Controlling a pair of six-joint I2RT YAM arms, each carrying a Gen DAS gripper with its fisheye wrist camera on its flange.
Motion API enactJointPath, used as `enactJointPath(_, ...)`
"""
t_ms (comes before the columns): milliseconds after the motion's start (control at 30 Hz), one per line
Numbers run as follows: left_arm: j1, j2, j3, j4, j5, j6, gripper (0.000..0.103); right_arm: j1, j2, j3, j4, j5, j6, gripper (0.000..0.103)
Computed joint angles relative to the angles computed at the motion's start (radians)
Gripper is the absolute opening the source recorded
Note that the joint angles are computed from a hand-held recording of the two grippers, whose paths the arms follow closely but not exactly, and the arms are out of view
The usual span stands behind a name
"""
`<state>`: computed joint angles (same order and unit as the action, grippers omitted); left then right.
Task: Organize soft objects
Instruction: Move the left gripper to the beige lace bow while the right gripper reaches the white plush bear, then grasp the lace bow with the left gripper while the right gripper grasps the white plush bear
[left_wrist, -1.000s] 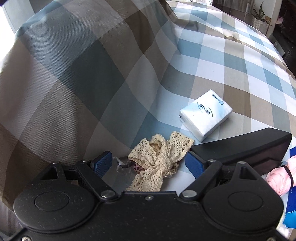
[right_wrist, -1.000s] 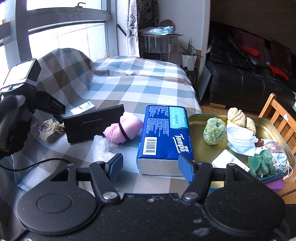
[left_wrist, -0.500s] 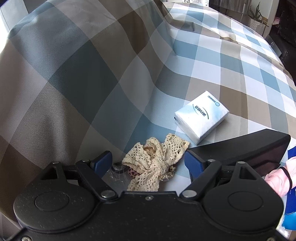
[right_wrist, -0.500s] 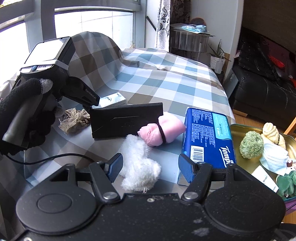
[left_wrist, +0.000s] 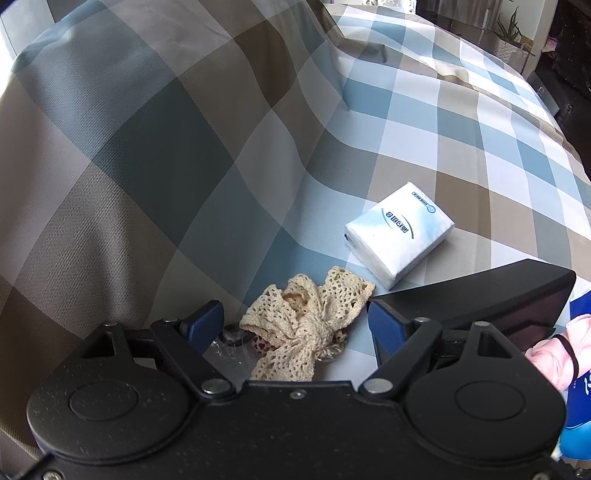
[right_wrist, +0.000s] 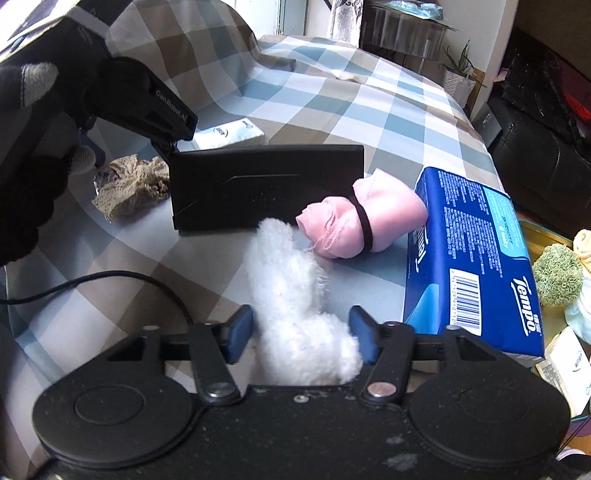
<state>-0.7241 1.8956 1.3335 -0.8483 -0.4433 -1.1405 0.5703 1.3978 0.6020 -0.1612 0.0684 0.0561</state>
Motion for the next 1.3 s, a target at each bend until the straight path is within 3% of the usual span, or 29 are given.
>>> enactJointPath(167,-0.001,-0.014,-0.017,0.011,0.021,-0.051,0.081,-0.011,-0.064,-0.014,-0.008,-0.017,0.009,0.04)
enactJointPath(400,-0.009,-0.042,-0.063,0.026,0.066,-0.216,0.078,-0.03,-0.155,-0.013,-0.05,-0.053,0.013,0.04)
enactJointPath(1100,0.055,0.131,0.137,-0.096,0.088,-0.199,0.077,-0.071,-0.269,-0.023,-0.092,-0.096,0.0,0.042)
enactJointPath(1133,0.054,0.133,0.139,-0.1,0.087,-0.2,0.075,-0.071,-0.277,-0.024,-0.095,-0.096,-0.002,0.042)
enactJointPath(1167,0.053,0.126,0.13,-0.087,0.086,-0.192,0.064,-0.073,-0.29,-0.024,-0.1,-0.097,-0.003,0.042)
enactJointPath(1233,0.048,0.123,0.132,-0.084,0.08,-0.183,0.054,-0.077,-0.308,-0.024,-0.108,-0.1,-0.004,0.042)
enactJointPath(1300,0.044,0.123,0.141,-0.105,0.075,-0.182,0.052,-0.085,-0.324,-0.021,-0.116,-0.106,-0.006,0.042)
